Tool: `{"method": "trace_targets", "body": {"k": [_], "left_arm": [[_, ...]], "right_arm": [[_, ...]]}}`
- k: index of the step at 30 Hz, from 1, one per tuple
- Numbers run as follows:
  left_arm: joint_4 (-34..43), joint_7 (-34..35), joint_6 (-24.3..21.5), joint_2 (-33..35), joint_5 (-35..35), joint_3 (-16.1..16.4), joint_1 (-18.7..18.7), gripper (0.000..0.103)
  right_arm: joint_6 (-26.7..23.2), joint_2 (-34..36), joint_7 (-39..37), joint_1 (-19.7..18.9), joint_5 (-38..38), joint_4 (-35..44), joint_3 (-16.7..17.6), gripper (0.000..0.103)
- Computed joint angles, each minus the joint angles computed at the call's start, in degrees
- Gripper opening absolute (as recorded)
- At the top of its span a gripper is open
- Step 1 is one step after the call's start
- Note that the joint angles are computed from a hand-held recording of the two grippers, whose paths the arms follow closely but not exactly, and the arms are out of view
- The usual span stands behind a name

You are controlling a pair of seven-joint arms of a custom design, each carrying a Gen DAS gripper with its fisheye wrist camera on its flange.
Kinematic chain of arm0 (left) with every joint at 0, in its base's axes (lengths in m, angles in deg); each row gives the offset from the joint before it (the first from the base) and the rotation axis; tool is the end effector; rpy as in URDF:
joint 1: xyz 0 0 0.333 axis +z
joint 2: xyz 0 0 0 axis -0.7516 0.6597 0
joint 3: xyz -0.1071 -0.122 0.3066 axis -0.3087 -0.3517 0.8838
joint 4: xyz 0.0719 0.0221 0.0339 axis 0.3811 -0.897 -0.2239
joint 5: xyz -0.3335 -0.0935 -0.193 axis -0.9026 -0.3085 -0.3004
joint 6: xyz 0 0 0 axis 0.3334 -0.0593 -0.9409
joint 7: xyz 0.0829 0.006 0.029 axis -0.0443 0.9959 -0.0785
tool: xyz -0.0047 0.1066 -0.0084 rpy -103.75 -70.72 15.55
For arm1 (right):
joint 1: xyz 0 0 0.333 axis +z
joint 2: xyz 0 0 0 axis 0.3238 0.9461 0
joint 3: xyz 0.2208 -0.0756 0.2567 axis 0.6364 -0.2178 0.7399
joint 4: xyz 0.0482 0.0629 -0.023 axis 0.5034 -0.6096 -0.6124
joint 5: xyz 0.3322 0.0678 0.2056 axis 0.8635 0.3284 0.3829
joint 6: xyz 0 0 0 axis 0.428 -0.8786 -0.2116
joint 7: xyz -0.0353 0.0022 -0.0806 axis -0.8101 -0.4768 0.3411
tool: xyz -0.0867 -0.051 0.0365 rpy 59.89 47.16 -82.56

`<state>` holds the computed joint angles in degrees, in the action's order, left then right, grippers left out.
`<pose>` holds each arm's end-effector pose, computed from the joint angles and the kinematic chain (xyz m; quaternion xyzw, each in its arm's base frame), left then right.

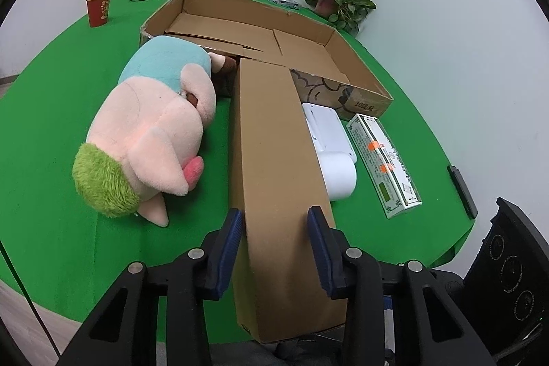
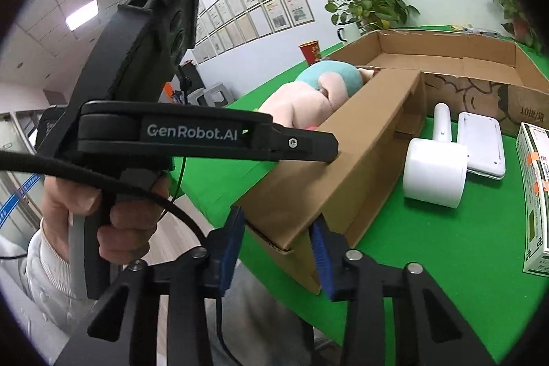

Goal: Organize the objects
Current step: 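Lift the cardboard insert with the left gripper and turn it upright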

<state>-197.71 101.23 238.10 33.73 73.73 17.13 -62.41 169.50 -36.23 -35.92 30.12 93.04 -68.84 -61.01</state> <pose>0.5694 -0.2688 0.5234 -0.7177 0.5976 -0.3428 0.1015 0.5879 0.1971 0.5078 -0.8387 0.2738 0.0515 0.4679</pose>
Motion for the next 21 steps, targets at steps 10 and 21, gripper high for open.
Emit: {"method": "trace_targets", "body": {"k": [10, 21], "left_arm": [[-2.34, 4.91, -0.62, -2.33, -8.8, -1.61, -0.01, 0.039], [-4.55, -13.73, -3.74, -6.46, 12.12, -0.63, 1.1, 0.084]], "right_arm": [[3.33, -2.9, -3.22, 0.48, -8.5, -0.54, -0.86, 0.027], [-1.4, -1.22, -0.04, -0.93, -0.16, 1.27, -1.93, 0.079]]}}
